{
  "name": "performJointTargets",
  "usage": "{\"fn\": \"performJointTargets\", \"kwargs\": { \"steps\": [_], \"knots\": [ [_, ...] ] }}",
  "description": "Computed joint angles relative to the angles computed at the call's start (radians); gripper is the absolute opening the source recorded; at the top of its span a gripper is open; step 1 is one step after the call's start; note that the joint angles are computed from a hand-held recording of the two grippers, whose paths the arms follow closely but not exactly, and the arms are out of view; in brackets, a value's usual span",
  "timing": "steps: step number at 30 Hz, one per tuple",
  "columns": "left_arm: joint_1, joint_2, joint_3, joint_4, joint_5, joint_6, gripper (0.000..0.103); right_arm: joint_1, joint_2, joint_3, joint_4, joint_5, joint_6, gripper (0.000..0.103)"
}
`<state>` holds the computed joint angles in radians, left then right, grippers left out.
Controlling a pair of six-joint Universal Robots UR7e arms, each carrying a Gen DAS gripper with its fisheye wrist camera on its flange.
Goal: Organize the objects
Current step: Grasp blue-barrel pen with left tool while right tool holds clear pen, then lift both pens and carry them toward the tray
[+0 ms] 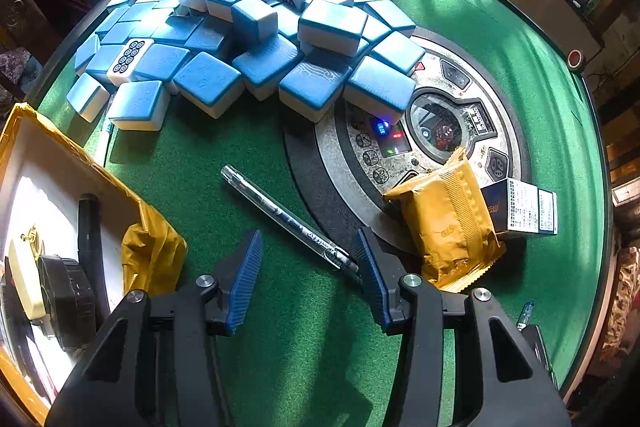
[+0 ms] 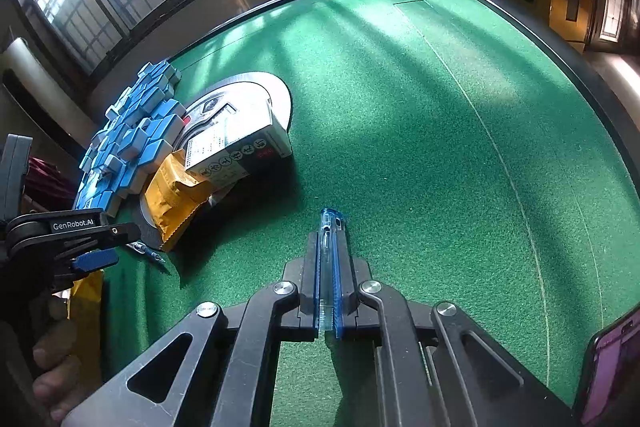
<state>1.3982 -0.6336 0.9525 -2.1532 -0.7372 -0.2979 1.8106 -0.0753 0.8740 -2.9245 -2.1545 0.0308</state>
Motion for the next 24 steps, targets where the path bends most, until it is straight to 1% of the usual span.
{"fn": "performJointTargets", "kwargs": {
  "steps": [1,3,4,5,7,10,14,16,17,20,24],
  "knots": [
    [0.002,0.011,-0.015,0.018,0.011,-0.005,0.043,0.000,0.000,0.000,0.001,0.002,0.000,0.005],
    [-0.004,0.017,-0.004,-0.021,0.049,0.033,0.034,-0.001,-0.001,0.002,0.001,0.005,0.003,0.005],
    [-0.004,0.012,0.004,-0.025,0.040,0.042,0.027,-0.001,-0.002,0.003,0.001,0.007,0.004,0.005],
    [-0.005,0.005,0.011,-0.020,0.028,0.043,0.016,-0.002,-0.004,0.005,0.001,0.010,0.006,0.005],
    [-0.008,-0.004,0.024,0.004,0.042,0.048,0.007,-0.003,-0.005,0.008,0.000,0.013,0.010,0.005],
    [-0.012,-0.039,0.091,-0.025,0.046,0.070,0.007,0.000,-0.001,0.002,0.001,0.004,0.003,0.005],
    [-0.014,-0.124,0.216,-0.019,-0.006,0.057,0.007,0.000,-0.002,0.004,0.000,0.008,0.011,0.005],
    [-0.013,-0.178,0.289,-0.014,-0.053,0.050,0.007,0.000,-0.001,0.003,0.001,0.011,0.011,0.005],
    [-0.016,-0.206,0.338,-0.033,-0.058,0.050,0.007,-0.001,-0.004,0.007,0.003,0.021,0.015,0.005],
    [-0.034,-0.290,0.500,-0.099,-0.035,0.065,0.007,-0.015,-0.025,0.036,0.001,0.087,0.046,0.005],
    [-0.051,-0.382,0.680,-0.222,-0.037,0.137,0.007,-0.026,-0.036,0.051,0.006,0.141,0.066,0.004]
  ]
}}
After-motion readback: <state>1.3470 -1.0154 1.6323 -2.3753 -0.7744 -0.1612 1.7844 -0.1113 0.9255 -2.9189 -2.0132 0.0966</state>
